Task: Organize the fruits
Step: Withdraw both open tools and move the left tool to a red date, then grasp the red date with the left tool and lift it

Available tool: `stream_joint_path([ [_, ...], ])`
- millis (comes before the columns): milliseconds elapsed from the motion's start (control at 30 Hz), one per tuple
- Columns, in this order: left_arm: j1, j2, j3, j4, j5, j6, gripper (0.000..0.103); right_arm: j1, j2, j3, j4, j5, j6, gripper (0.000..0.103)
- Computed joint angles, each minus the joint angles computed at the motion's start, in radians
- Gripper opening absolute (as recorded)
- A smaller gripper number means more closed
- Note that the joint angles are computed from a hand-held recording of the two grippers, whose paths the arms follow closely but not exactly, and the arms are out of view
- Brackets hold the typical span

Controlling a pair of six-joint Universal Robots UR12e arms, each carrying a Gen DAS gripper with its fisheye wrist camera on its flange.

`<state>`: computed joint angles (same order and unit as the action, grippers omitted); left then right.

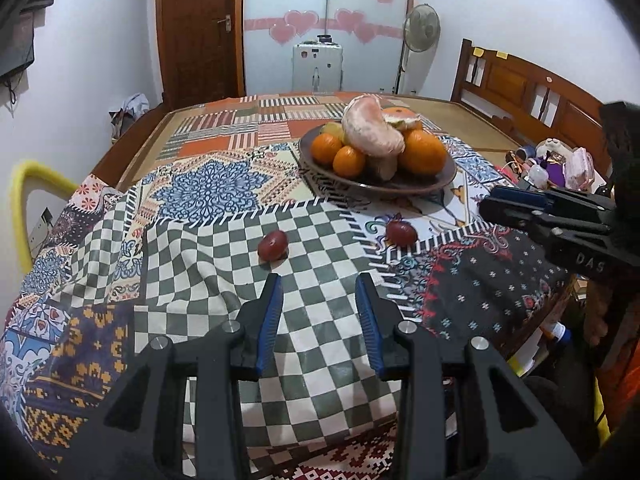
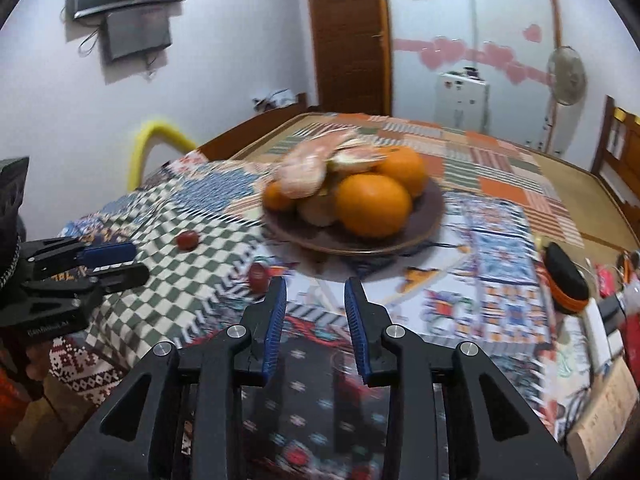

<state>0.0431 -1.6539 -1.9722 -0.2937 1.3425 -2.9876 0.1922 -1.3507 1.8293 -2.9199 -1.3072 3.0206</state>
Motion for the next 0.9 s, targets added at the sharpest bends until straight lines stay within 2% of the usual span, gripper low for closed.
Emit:
stream_joint_path([
  [267,0.016,-0.022,0.014,-0.007,-0.010,-0.023,0.037,0.036,0.047,-0.070,0.094,-0.007,-0.062,0.028],
  [433,0.025,-0.039,0.031,-0.016,-0.014,-0.037,0.037,0.043,0.062,-0.091,0.134,0.003,-0.070,0.028],
  [533,0.034,-0.053,0.049,-0.045,-0.041,-0.058,0.037,0.042,0.066,-0.101,0.177,0.023,-0.081,0.028],
  [800,0.031,-0.086,0.088,-0.069,-0.033,-0.083,0.037,0.051,0.074,-0.096,0.149,-0.023,-0.099,0.027],
  [900,0.024,-0.098,0.100,-0.073,-0.013,-0.087,0.037,0.047,0.076,-0.094,0.143,-0.019,-0.088,0.022],
])
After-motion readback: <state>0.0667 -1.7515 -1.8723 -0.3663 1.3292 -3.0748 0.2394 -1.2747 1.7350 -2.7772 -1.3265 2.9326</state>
